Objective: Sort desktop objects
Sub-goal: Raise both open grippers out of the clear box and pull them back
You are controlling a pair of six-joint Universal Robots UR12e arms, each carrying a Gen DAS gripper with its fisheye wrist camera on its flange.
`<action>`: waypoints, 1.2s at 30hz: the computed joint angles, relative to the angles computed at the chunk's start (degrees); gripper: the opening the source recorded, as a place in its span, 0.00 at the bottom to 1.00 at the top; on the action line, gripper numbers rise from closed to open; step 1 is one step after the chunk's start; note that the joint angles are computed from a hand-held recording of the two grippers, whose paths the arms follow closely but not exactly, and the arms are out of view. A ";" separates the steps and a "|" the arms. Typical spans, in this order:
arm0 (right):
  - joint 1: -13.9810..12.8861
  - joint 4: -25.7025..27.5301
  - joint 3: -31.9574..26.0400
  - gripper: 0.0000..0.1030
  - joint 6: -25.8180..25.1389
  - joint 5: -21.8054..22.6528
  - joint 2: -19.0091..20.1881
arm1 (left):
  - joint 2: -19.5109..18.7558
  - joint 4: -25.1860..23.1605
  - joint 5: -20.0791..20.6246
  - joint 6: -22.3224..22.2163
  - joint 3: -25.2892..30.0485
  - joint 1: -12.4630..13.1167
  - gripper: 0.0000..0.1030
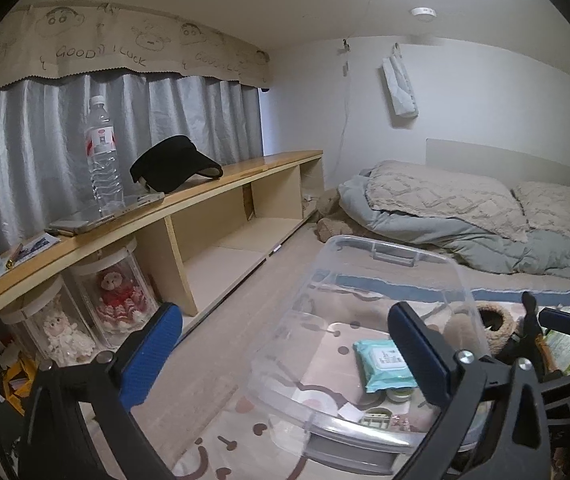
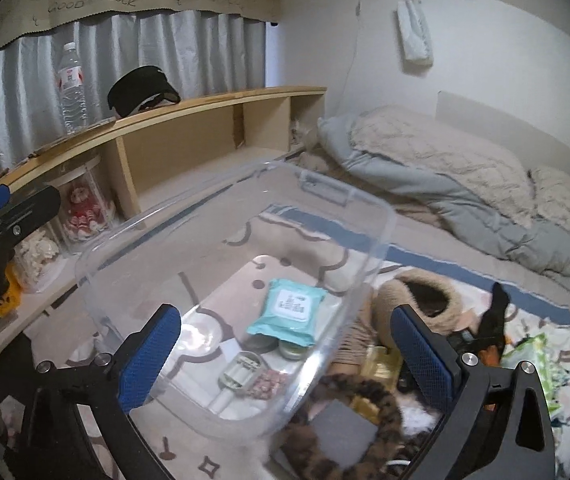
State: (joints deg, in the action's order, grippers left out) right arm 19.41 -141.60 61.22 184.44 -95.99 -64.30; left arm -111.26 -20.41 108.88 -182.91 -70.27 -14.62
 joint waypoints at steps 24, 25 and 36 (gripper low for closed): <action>-3.67 -15.94 17.43 1.00 1.08 -8.78 -12.33 | 2.00 4.22 -7.67 0.55 -2.22 -2.53 1.00; -3.97 -16.75 18.46 1.00 1.27 -9.13 -13.04 | 1.96 4.00 -8.15 0.61 -2.15 -2.58 1.00; -6.81 -21.87 26.65 1.00 2.90 -13.29 -18.54 | 1.56 4.11 -11.12 0.99 -2.04 -3.16 1.00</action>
State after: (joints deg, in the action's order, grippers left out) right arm 12.60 -163.46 87.87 187.34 -109.28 -82.84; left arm -109.70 -16.29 97.76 -181.93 -72.31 -17.78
